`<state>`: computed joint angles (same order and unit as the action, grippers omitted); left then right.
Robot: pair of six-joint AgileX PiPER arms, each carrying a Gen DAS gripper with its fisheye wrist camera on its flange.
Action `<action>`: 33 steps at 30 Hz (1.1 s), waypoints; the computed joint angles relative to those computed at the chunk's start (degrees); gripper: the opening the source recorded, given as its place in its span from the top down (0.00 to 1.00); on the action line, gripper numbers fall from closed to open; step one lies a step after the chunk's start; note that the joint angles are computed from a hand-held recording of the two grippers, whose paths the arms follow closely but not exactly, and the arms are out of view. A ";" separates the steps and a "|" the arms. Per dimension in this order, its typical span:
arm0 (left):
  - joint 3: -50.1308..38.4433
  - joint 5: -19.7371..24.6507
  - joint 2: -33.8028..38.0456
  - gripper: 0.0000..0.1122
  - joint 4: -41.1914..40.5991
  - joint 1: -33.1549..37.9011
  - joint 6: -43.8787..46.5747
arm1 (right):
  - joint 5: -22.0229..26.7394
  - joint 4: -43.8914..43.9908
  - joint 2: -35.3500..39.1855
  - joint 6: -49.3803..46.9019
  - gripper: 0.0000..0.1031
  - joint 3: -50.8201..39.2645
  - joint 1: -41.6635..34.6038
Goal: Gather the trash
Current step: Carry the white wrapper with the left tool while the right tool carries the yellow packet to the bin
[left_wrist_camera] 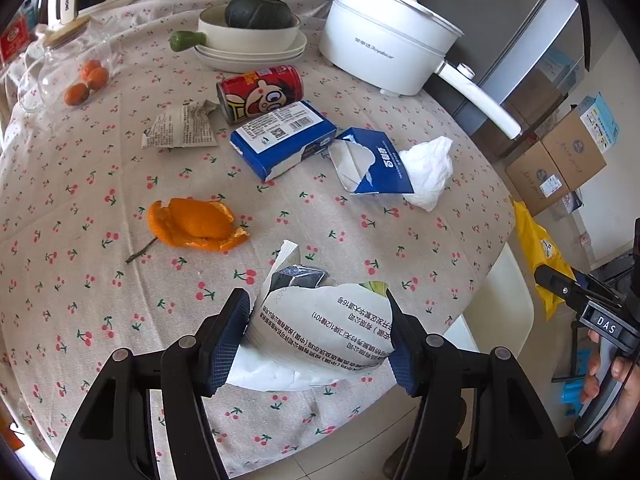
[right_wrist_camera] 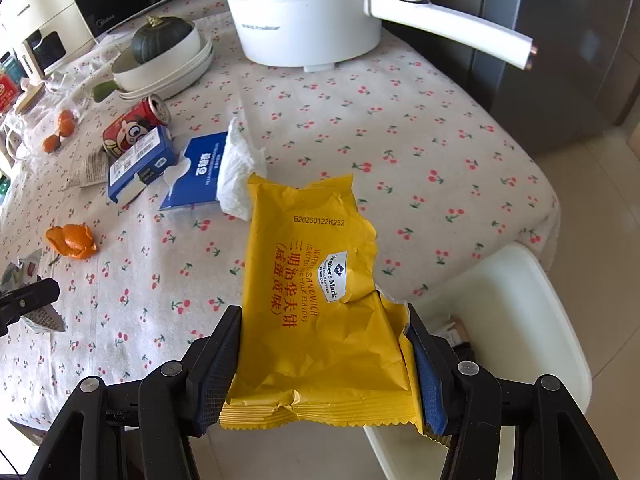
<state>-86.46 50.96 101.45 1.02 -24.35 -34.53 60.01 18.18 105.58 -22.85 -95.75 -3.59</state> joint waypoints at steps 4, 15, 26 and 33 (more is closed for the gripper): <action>-3.89 0.79 2.38 0.41 0.13 -2.62 -0.43 | 0.35 1.07 -0.94 -2.66 0.37 1.09 -3.64; -15.45 3.64 10.49 0.41 -0.28 -8.21 -0.31 | 0.94 1.86 -0.62 -7.89 0.37 2.72 -13.14; -32.59 8.29 22.16 0.41 -0.78 -14.54 1.93 | 2.22 2.19 1.58 -10.42 0.37 2.17 -21.46; -50.13 12.98 33.28 0.41 -1.42 -18.12 4.94 | 2.73 1.92 3.25 -11.46 0.37 1.08 -24.77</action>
